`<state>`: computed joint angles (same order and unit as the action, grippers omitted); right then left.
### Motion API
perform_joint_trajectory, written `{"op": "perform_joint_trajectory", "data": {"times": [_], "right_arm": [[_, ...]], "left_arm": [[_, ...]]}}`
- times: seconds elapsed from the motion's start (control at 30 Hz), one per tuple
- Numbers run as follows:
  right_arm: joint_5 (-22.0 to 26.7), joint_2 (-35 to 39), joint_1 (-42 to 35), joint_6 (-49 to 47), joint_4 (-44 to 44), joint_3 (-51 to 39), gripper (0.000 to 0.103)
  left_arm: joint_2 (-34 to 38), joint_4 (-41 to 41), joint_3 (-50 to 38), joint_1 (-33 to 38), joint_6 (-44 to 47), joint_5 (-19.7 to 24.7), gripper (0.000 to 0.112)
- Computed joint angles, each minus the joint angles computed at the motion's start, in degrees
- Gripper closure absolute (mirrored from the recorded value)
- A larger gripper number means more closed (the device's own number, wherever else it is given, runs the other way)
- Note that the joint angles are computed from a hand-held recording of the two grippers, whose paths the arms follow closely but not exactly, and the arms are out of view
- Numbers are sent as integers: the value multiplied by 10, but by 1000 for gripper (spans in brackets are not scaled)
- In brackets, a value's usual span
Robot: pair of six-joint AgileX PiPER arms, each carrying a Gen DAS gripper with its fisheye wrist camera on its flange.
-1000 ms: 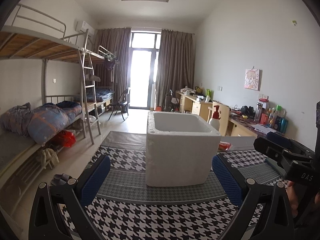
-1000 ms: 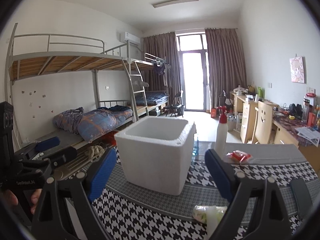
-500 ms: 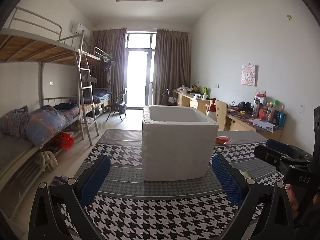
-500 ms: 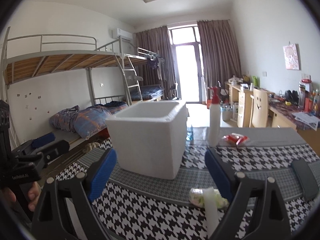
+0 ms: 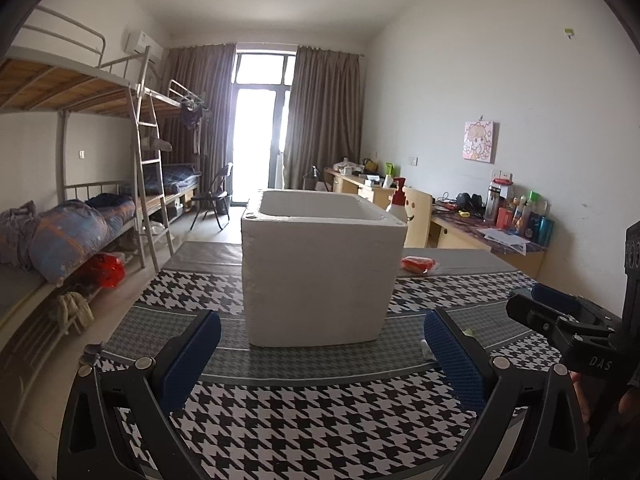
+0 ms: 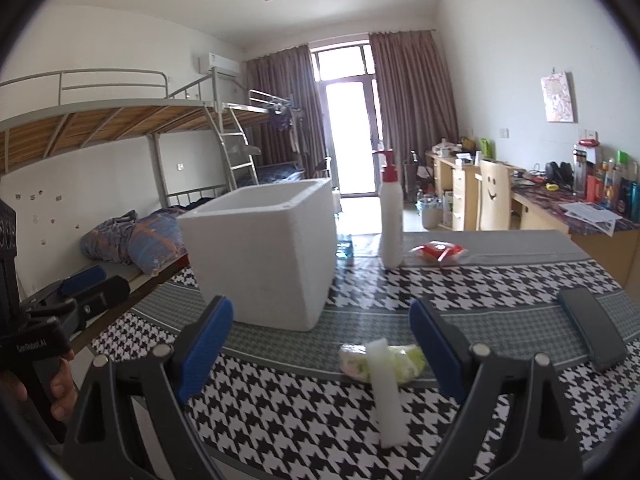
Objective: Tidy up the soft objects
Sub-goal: 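Withdraw both tools from the foam box toward the items on the table, then grasp the white foam stick with the right tool while the left tool approaches the tissue packet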
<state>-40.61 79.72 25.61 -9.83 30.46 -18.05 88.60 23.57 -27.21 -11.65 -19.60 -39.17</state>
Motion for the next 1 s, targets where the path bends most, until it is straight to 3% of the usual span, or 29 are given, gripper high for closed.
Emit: {"op": "perform_joint_trajectory", "data": {"times": [0.27, 0.4, 1.0], "right_arm": [[-10, -6, -4, -2, 36, 22, 11], [4, -13, -41, 44, -18, 35, 11], [16, 8, -65, 51, -19, 42, 11]], "left_arm": [[12, 27, -19, -25, -20, 18, 10], [22, 39, -32, -32, -34, 25, 10], [72, 112, -92, -56, -99, 61, 10]]}}
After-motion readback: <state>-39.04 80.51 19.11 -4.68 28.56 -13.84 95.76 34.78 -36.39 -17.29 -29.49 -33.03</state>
